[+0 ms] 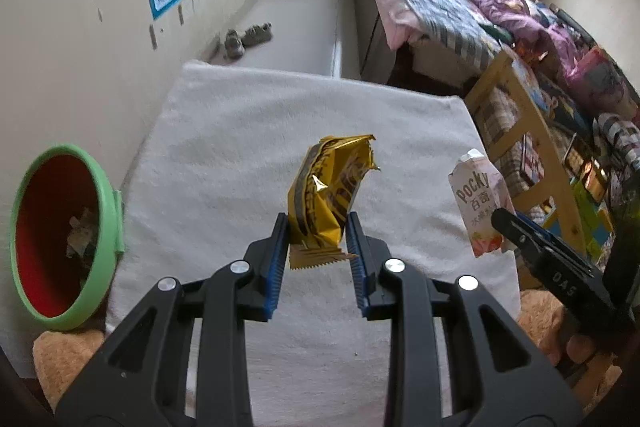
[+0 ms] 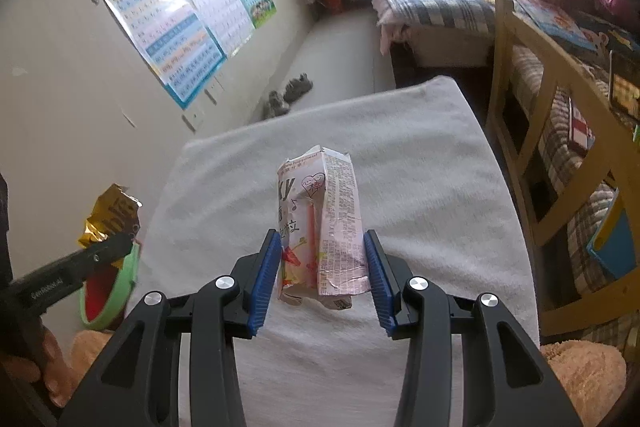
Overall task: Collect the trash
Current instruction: 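Carry the yellow bag and the Pocky box over the red bin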
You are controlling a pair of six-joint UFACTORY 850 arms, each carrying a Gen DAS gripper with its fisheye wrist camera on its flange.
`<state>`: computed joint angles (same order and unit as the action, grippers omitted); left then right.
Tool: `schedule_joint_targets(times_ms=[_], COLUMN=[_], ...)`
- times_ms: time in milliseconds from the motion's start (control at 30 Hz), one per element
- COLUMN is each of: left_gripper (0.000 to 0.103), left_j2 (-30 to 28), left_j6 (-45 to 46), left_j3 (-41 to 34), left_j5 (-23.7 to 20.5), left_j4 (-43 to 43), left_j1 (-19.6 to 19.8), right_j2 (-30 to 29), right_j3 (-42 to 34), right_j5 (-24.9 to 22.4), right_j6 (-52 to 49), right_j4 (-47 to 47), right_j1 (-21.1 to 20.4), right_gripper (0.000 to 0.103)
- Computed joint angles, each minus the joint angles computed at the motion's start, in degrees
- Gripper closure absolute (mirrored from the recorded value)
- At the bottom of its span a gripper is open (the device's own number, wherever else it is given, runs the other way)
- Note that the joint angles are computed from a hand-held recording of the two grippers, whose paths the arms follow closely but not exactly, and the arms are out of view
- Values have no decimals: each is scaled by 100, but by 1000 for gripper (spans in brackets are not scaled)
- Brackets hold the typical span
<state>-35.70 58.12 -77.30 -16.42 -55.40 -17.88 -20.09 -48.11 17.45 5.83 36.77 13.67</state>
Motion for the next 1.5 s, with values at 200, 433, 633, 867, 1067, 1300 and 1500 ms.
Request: schedule_joint_targets(times_ms=[200,433,633,867,1067,1300,1500], left_gripper=[75,75,75,75,75,75,75], left_j2=[214,386,375,370,419,439,427], left_j6=[702,1981,2168,2383,2740,3117,3348], left_j3=[186,353,382,434,546,607,615], left_j5=[243,423,264,120,87,77,131], left_j4=[-829,-2056,-2312,-2598,-2997,-3420,-3715], left_j1=[77,206,354,527,659,812,992], right_j2=[211,257,232,107,-28,-201,-422], right_j3=[-92,-395,-556,-798,-990,-1233,-1527], right_j5=[168,342,431,494,464,371,231], right_j6=[-751,-2360,-2938,-3696,-4130,-4626,-5078], right_j4=[625,1847,2212,2767,3062,3414,3676], right_j1=[198,502,700,883,1001,1107,1193], right_gripper=[62,62,62,61,62,61,61])
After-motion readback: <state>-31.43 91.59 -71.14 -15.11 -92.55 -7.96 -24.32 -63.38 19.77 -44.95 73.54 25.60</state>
